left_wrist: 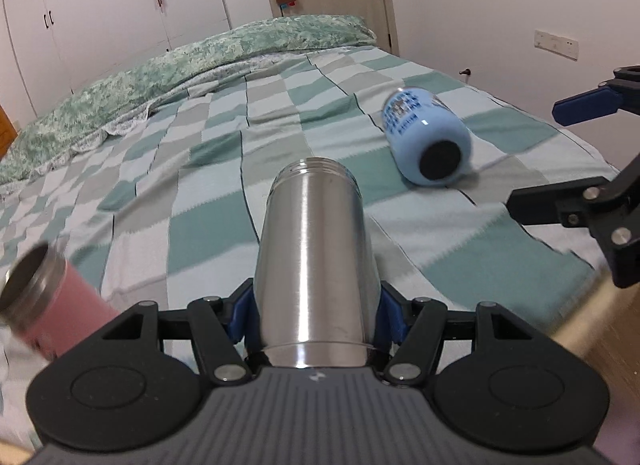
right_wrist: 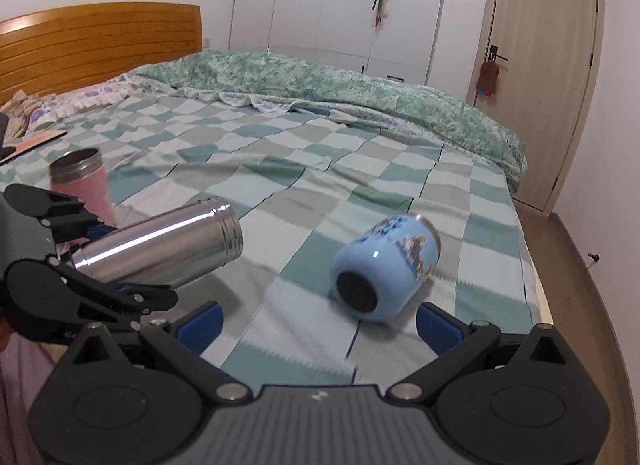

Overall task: Flip cup upright
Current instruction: 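Lift the silver tumbler with the right tool and swing it toward the pink canister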

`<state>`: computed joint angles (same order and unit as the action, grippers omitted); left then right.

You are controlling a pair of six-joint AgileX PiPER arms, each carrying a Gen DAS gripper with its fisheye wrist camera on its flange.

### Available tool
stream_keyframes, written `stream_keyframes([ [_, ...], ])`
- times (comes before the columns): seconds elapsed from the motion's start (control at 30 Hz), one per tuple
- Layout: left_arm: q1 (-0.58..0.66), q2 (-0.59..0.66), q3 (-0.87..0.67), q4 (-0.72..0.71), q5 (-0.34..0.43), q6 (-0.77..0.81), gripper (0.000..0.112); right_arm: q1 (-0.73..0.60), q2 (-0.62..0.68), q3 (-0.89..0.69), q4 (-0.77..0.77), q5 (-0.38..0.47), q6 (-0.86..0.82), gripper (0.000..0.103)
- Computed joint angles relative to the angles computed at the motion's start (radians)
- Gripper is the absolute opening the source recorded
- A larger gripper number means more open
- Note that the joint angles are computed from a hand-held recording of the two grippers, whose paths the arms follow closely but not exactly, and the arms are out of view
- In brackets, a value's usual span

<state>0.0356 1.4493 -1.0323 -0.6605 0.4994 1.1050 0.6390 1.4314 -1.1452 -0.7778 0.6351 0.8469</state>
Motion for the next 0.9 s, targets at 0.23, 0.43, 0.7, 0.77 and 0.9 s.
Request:
stream_keyframes([
  [0.23,0.006,-0.029,0.123,-0.028,-0.035,-0.020,0.064,0.102,-0.040,0.061,-0.027,0.090,0.097,0.103],
  [0.43,0.058,-0.050,0.148,-0.142,0.005,0.096,0.070,0.149,-0.054,0.069,-0.023,0.147,0.130,0.103],
  [0.7,0.276,-0.124,0.166,-0.396,0.210,0.421,0.103,0.205,-0.061,0.038,-0.042,0.200,0.174,0.103],
  [0.77,0.342,-0.126,0.149,-0.423,0.274,0.456,0.103,0.218,-0.049,0.017,-0.037,0.202,0.181,0.103],
  [0.9,0.435,-0.106,0.109,-0.449,0.331,0.505,0.103,0.239,0.006,-0.048,-0.017,0.198,0.182,0.103],
])
